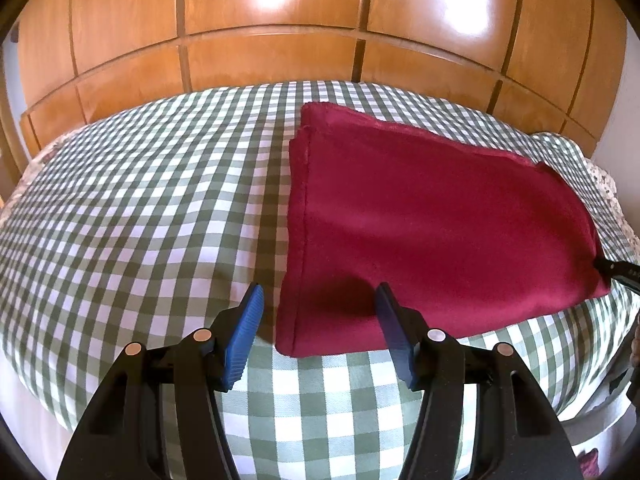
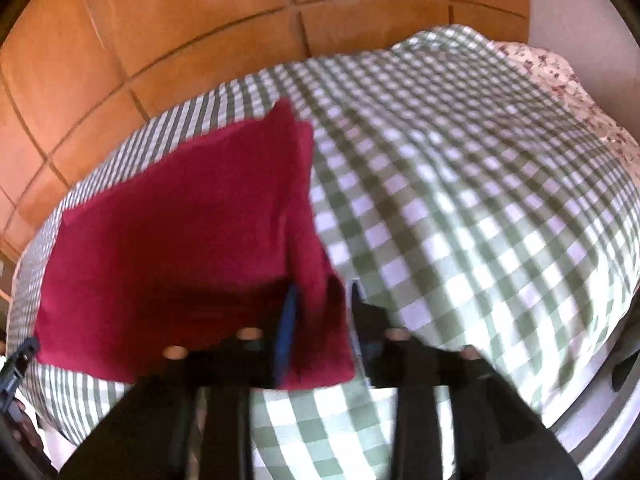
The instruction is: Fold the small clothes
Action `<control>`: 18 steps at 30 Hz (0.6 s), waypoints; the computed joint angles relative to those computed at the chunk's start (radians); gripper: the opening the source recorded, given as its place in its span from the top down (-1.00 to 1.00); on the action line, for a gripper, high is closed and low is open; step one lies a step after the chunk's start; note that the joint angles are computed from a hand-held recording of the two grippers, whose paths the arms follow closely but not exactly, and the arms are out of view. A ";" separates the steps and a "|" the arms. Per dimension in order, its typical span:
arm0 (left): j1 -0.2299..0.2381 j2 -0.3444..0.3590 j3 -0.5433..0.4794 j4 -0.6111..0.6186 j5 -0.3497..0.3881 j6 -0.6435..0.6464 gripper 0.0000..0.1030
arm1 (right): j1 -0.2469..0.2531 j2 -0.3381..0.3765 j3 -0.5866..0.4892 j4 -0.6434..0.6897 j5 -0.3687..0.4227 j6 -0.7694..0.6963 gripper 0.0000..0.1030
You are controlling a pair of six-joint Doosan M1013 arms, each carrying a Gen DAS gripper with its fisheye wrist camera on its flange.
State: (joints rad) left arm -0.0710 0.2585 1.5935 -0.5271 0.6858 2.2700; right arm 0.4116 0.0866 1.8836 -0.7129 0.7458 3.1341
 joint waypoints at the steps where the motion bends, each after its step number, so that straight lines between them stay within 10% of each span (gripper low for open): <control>1: 0.001 0.002 -0.003 0.001 0.002 -0.006 -0.11 | -0.001 -0.007 0.000 -0.031 -0.003 0.021 0.23; 12: 0.020 0.042 -0.077 -0.041 0.052 -0.058 -0.40 | -0.093 0.074 -0.116 -0.014 -0.030 -0.040 -0.05; 18: 0.018 0.110 -0.188 -0.084 0.126 -0.086 -0.30 | -0.121 0.128 -0.178 0.037 -0.018 -0.142 0.33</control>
